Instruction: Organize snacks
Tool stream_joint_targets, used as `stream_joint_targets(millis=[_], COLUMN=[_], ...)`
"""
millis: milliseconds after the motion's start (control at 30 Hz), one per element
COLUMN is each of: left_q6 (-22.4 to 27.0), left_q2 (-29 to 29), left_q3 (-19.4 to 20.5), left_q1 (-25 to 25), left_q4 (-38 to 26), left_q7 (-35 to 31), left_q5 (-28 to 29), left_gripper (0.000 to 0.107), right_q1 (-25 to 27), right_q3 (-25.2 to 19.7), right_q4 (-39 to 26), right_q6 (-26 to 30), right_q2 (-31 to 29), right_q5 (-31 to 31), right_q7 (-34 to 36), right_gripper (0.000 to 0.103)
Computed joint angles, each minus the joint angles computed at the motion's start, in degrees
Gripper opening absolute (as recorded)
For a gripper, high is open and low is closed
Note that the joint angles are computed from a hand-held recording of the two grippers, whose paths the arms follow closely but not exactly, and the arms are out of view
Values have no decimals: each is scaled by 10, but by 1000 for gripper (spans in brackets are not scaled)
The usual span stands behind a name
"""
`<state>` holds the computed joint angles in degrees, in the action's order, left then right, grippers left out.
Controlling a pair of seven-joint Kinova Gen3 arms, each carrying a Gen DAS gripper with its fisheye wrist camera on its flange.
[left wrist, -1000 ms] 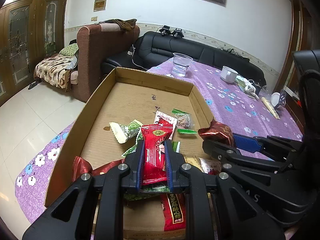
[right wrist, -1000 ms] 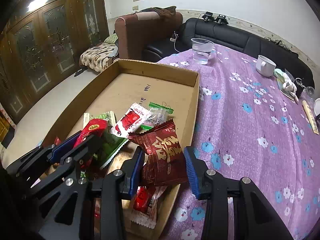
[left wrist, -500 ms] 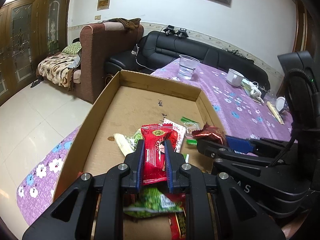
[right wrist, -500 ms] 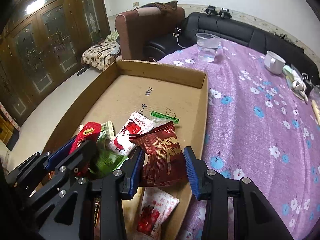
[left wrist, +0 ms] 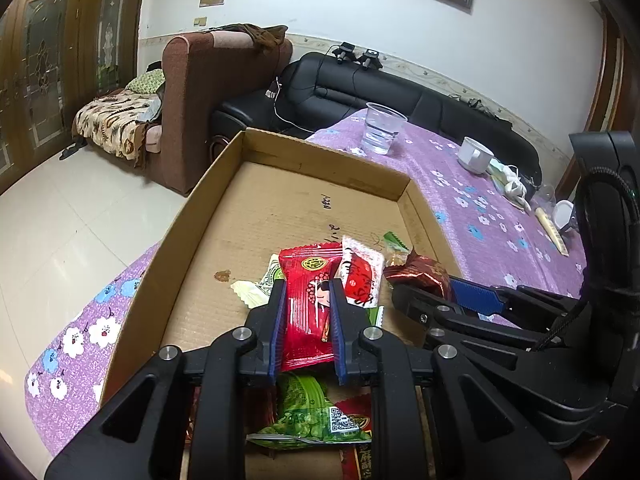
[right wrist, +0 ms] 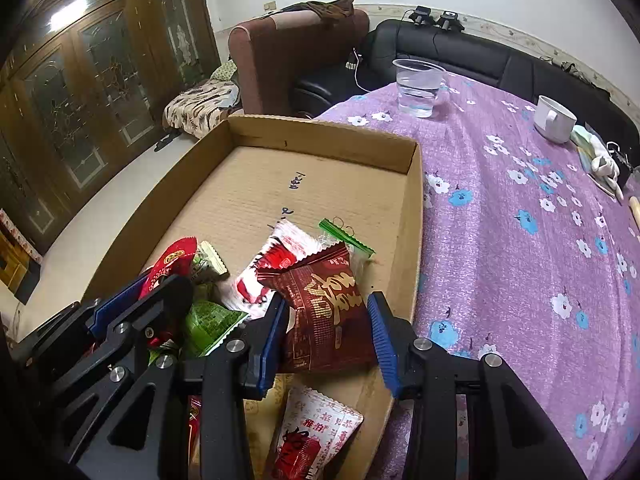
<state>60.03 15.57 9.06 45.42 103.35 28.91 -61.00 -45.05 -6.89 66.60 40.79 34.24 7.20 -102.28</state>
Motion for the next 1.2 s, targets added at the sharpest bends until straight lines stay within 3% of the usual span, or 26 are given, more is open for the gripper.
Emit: stream_joint_targets(millis=[367,600,800,1033,1200], left_q6=[-20,-49,-29,-6,37], left_q2=[-6,-19,-22,-11,1], left_q3=[-2,0,10,19,19], left_q1=[-10,-14,-2,3,27], left_q4=[8,32,47,31,19], left_q7=[5,34,84,61,64], left_q5=[0,-23,-60,-61,-65], left_gripper=[17,19,49,60,71], right_q1=[2,23,26,51,58], right_q3=[-5,-16,-12,-28,-29], right_q4=[-33,-7,51,113,174], right_q6=[31,4,-48,-87,-129], right_q2=[17,-1,-44,-84,-124], right_q5=[-9,-34,-32,-46,-37], right_q7=[11,29,21,31,36], right_gripper=[42,42,43,51,70])
